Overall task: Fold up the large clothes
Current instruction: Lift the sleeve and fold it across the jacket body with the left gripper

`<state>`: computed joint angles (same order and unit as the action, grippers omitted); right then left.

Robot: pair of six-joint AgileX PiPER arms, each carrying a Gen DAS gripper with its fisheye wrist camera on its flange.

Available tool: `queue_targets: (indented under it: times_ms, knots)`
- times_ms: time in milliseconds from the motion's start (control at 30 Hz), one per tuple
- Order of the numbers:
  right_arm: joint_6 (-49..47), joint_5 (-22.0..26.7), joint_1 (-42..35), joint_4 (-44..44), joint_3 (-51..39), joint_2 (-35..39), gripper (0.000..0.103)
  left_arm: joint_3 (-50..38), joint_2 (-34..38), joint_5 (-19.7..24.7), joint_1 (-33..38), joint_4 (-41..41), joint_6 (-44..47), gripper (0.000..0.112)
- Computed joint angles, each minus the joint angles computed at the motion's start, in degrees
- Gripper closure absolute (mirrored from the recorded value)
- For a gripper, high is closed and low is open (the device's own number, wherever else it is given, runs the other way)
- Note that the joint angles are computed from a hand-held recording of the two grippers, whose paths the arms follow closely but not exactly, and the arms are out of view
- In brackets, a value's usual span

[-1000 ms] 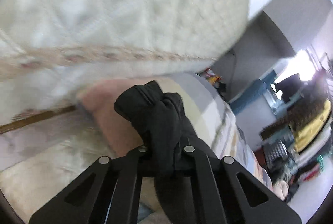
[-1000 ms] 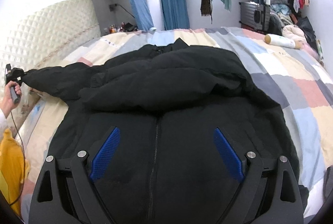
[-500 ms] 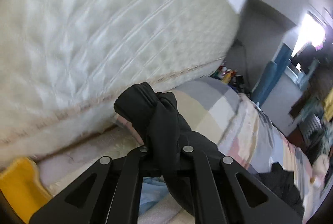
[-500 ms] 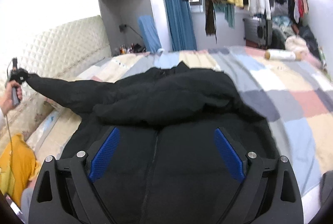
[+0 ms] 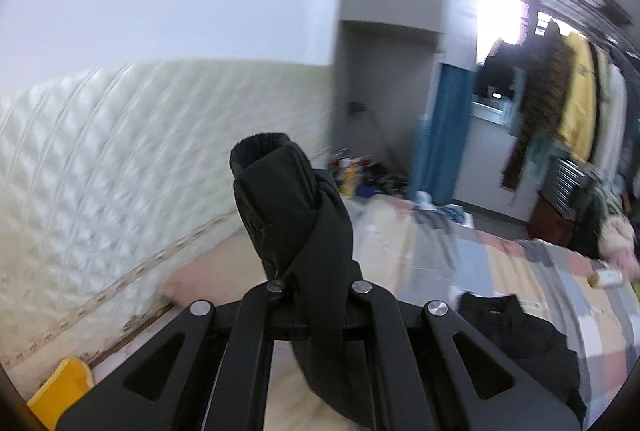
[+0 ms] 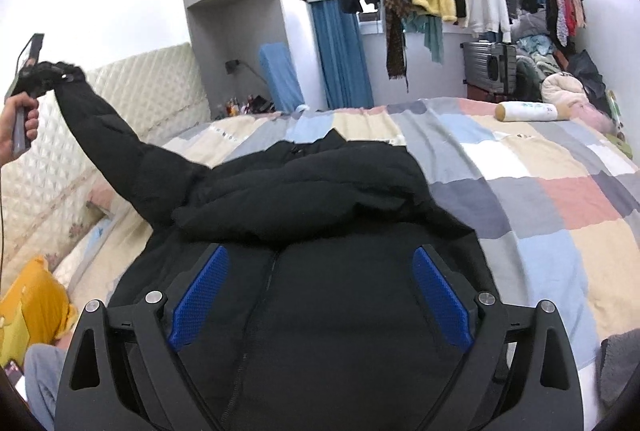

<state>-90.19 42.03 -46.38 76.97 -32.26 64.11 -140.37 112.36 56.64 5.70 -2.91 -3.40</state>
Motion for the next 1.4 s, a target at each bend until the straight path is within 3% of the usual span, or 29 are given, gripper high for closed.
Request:
queue_targets:
  times_ms: [133,300,433,700,900,1100,1400]
  knots:
    - [-4.75,-0.07,-3.00,2.60,1.48,-2.55,0.005,7.89,-4.79,-4.97,-10.49,7.49,-0.88,0.108]
    - [-6.31,7.34,-9.69,2.64,0.65,-0.87,0.004,11.53,-5.86,-8.01,-21.13,13.59,-5.33,0.108]
    - [-7.39,9.75,-13.24,2.79,0.06,0.31,0.003,9.77,-3.09,-7.42,-28.78,14.80,-7.83,0.108]
    - [-9.82,14.50,-19.11,3.81,-1.86,5.37,0.001,14.83,2.84,-13.78,-42.38,20.28,-15.67,0.107]
    - [-8.77,16.07,-20.71,3.39,-4.11,10.77,0.001,18.12,8.44,-17.03,-47.94,21.23,-20.23,0.107]
    - [-10.37,9.71,-16.63,5.99,-5.00,14.15,0.001,14.19,16.38,-16.63,-50.22,21.17,-23.20,0.107]
    - [-12.26,5.71,-13.75,8.55,-6.90,19.26,0.001,10.10,22.72,-15.85,-51.35,21.30,-25.38,0.107]
